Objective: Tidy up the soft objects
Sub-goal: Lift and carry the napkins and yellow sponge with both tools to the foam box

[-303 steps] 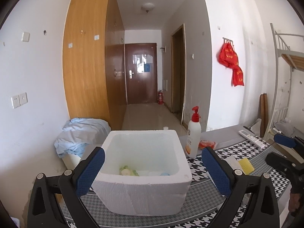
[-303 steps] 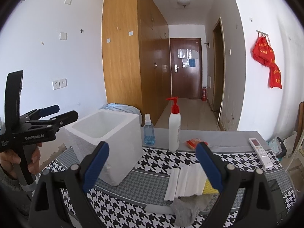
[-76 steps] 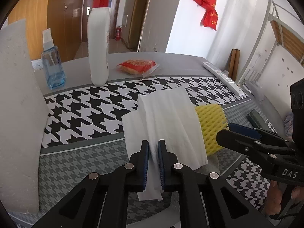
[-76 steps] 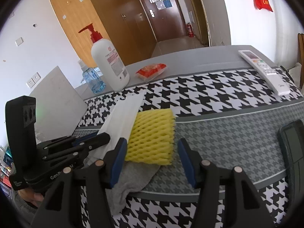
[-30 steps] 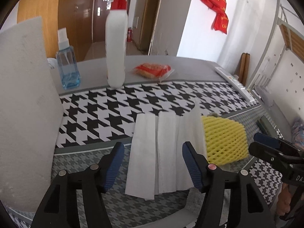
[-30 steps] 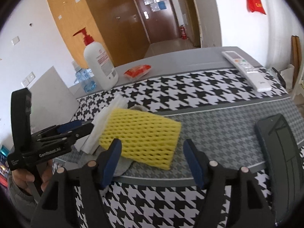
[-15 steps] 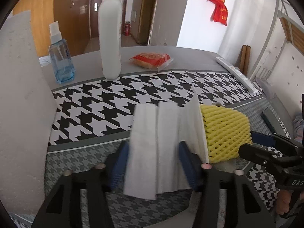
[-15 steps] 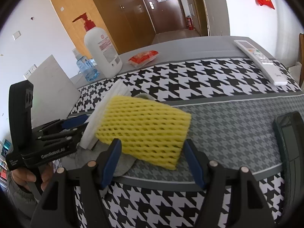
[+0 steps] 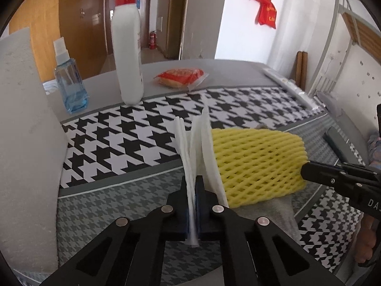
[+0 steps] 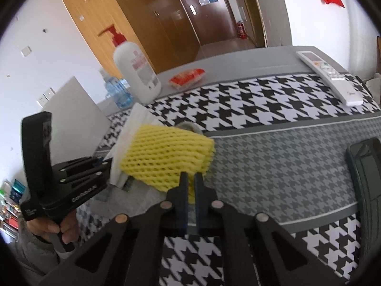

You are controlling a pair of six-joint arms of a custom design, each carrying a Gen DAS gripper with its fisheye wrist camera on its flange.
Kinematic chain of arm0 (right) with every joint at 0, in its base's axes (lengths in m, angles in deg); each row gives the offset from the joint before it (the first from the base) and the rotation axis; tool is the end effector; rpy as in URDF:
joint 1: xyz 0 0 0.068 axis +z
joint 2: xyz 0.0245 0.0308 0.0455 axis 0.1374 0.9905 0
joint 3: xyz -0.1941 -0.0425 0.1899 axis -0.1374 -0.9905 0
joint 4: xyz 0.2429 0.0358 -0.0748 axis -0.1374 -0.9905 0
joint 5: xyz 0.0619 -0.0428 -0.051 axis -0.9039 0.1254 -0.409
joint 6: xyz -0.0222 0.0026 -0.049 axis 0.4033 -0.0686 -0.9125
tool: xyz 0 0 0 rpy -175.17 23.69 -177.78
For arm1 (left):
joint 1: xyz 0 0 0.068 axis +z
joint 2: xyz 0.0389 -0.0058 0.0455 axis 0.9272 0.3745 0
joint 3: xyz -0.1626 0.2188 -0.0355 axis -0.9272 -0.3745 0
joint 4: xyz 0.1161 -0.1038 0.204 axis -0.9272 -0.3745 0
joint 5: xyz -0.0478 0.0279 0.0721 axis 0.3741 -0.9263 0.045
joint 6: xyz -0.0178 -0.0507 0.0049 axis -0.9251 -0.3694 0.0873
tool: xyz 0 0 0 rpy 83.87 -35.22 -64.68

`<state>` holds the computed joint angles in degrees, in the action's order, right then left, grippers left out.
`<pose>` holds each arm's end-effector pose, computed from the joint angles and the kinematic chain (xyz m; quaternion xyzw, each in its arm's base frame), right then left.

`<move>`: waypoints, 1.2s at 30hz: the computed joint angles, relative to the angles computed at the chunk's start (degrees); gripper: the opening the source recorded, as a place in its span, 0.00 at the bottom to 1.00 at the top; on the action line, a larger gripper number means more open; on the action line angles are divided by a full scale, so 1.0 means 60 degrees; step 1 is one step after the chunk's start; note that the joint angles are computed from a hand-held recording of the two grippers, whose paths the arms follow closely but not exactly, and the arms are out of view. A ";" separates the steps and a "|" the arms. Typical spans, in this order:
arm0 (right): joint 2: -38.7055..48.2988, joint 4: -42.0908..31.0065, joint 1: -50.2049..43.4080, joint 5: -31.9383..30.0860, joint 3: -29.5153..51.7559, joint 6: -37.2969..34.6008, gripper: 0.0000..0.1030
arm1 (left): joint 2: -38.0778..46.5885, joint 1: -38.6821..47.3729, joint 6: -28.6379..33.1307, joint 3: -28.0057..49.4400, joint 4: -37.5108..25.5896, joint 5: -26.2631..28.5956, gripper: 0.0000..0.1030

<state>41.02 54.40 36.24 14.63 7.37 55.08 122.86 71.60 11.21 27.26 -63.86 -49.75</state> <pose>0.2115 0.1034 0.1095 0.1896 0.8976 0.1297 0.3763 0.3636 0.0022 0.1006 0.3794 0.8554 -0.1943 0.2943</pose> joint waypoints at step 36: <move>-0.3572 -0.2535 0.3137 0.4209 -0.0090 0.1556 0.06 | -0.2518 0.2354 0.1564 -0.0443 -0.1673 0.2714 0.04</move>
